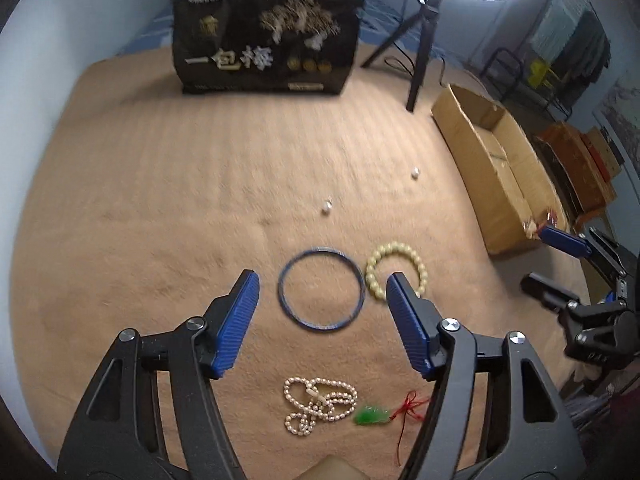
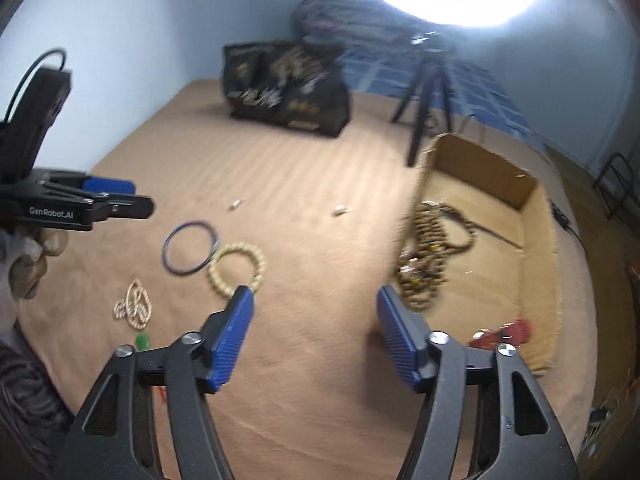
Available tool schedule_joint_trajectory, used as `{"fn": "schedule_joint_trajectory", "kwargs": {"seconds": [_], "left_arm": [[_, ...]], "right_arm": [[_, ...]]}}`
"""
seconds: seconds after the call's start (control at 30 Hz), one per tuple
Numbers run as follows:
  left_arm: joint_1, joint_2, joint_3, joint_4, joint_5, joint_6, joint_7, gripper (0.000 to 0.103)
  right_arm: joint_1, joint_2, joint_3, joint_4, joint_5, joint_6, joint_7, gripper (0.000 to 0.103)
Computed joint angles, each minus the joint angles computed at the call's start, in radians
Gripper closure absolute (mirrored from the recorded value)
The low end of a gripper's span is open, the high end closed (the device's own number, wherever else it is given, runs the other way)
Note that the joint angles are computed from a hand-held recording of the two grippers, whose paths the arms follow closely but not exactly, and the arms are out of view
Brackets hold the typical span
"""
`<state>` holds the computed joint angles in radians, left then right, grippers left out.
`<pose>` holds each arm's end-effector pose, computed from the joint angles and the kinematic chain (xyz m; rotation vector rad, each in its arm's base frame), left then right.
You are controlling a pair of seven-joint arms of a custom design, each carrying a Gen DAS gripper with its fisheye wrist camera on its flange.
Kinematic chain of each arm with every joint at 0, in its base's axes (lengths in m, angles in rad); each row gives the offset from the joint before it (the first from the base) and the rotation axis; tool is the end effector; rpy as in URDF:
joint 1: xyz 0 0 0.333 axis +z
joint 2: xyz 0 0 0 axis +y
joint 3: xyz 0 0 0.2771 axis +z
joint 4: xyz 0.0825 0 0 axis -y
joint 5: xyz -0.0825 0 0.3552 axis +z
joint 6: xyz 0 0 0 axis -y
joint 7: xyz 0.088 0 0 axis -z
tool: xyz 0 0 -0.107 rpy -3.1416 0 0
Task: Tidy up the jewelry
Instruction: 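Move the left tool to the blue bangle while the right tool approaches the yellow bracelet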
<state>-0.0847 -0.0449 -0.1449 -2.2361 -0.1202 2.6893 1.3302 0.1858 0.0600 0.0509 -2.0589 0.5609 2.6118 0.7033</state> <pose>0.5220 -0.1185 0.4218 -2.1296 1.9183 -0.6754 0.5584 0.1224 0.4345 -2.3072 1.0936 -0.3226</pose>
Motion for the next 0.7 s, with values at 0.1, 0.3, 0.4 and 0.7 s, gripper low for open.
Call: {"fn": "schedule_joint_trajectory", "kwargs": {"seconds": [0.1, 0.3, 0.4, 0.7], "left_arm": [[-0.008, 0.023, -0.008, 0.01, 0.026, -0.022, 0.035, 0.033], [-0.019, 0.075, -0.016, 0.033, 0.063, -0.057, 0.073, 0.033], [-0.022, 0.094, -0.017, 0.041, 0.088, -0.052, 0.071, 0.033], [-0.022, 0.148, -0.015, 0.078, 0.114, -0.056, 0.069, 0.033]], "right_arm": [[0.006, 0.016, 0.007, 0.003, -0.006, -0.032, 0.0, 0.034], [0.018, 0.042, 0.018, 0.003, -0.056, -0.043, 0.056, 0.034], [0.021, 0.045, 0.023, 0.002, -0.067, -0.046, 0.071, 0.034], [0.024, 0.094, 0.03, 0.043, -0.115, -0.056, 0.156, 0.034]]}}
